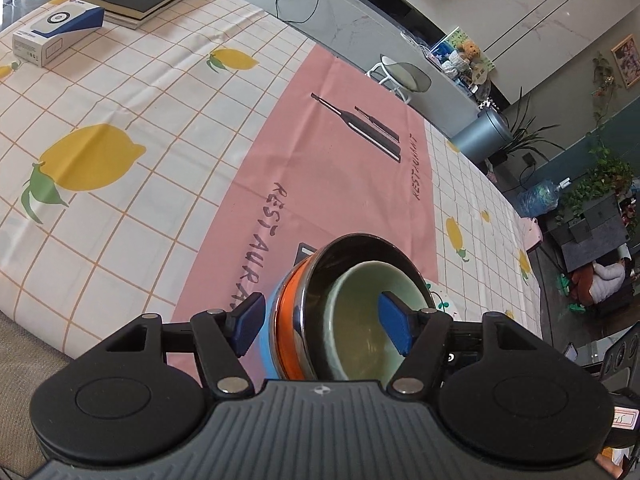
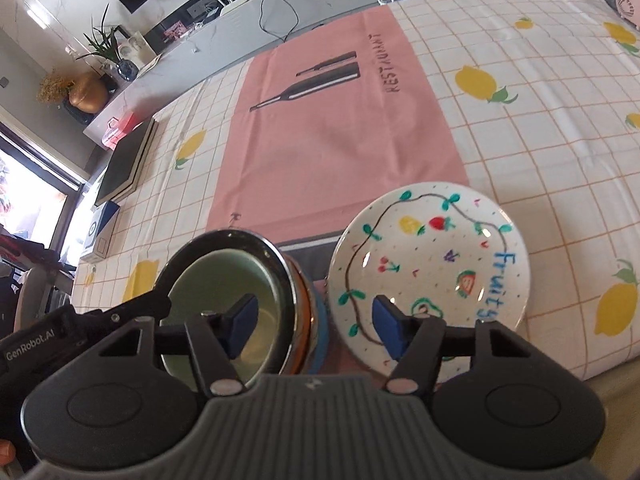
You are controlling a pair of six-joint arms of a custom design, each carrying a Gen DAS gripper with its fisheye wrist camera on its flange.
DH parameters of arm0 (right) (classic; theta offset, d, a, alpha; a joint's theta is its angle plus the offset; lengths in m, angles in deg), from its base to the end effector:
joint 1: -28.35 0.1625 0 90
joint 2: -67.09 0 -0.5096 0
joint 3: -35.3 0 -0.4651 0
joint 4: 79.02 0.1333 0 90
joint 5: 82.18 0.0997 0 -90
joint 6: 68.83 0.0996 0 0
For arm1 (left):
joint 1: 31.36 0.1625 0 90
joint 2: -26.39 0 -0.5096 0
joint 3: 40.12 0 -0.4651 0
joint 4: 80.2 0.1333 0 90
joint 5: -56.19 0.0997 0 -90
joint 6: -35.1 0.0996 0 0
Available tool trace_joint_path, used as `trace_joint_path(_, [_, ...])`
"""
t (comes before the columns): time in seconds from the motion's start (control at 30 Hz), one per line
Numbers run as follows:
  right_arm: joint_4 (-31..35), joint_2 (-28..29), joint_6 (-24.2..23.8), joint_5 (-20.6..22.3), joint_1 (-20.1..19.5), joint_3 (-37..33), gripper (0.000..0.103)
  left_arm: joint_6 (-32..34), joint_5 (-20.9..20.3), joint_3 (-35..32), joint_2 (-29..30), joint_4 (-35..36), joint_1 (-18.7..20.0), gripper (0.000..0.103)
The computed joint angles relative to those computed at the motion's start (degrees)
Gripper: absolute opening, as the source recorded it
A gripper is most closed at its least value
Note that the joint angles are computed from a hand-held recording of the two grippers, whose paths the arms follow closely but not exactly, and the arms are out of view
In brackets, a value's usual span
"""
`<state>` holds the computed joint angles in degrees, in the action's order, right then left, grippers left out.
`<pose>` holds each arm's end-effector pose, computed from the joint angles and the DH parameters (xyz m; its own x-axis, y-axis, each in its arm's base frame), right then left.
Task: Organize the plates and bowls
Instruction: 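Close both grippers on the rim of the blue, orange and green bowl stack, then lift the bowl stack with both grippers and carry it over the Fruity plate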
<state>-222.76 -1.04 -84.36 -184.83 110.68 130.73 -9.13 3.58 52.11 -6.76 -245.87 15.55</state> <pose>0.0123 -0.7440 0.3795 -0.9511 -0.0190 0.3081 -0.1403 0.9157 -0.3765 -0.3939 -0.7048 -0.0052 -0.9573 -0.1900 -0.2178 -0.0182 0.7918 -0.6105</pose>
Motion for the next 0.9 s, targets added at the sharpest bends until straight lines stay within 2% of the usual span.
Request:
trace_joint_path(0.13, [4.3,0.7,2.3,0.1,0.0,-0.7,0.044,-0.6,-0.8,-0.7,0.4,1.5,0.7,0.076])
trace_joint_path(0.23, [3.0,1.2,1.9,-2.2,0.6,-0.1,0.042,-1.2,-3.8,-0.9,0.8,1.4,2.0,0.076])
trace_joint_path(0.3, [1.4,1.3,0.9,-3.4,1.0,0.5,0.042,-3.1,-5.4,-1.5,1.0,3.6,2.9,0.075])
trace_joint_path(0.43, [0.2,1.4,-1.5,-3.4,1.4,1.5,0.042,-4.9,-4.8,-2.0,1.2,6.8,3.6,0.074])
trace_joint_path(0.53, [0.0,1.8,-1.6,-3.4,1.9,1.7,0.042,-4.4,-6.1,-1.3,1.3,4.1,4.3,0.078])
trace_joint_path(0.67, [0.0,3.2,-0.4,-5.1,2.5,1.4,0.047,-4.5,-10.3,0.6,1.1,-1.5,5.9,0.083])
trace_joint_path(0.73, [0.1,3.5,0.9,-4.3,2.3,1.5,0.057,-4.3,-11.2,1.7,0.9,-4.2,6.2,0.081])
trace_joint_path(0.9, [1.4,4.2,4.8,-1.3,1.3,0.7,0.066,-5.7,-14.2,3.1,1.2,-10.7,7.2,0.081])
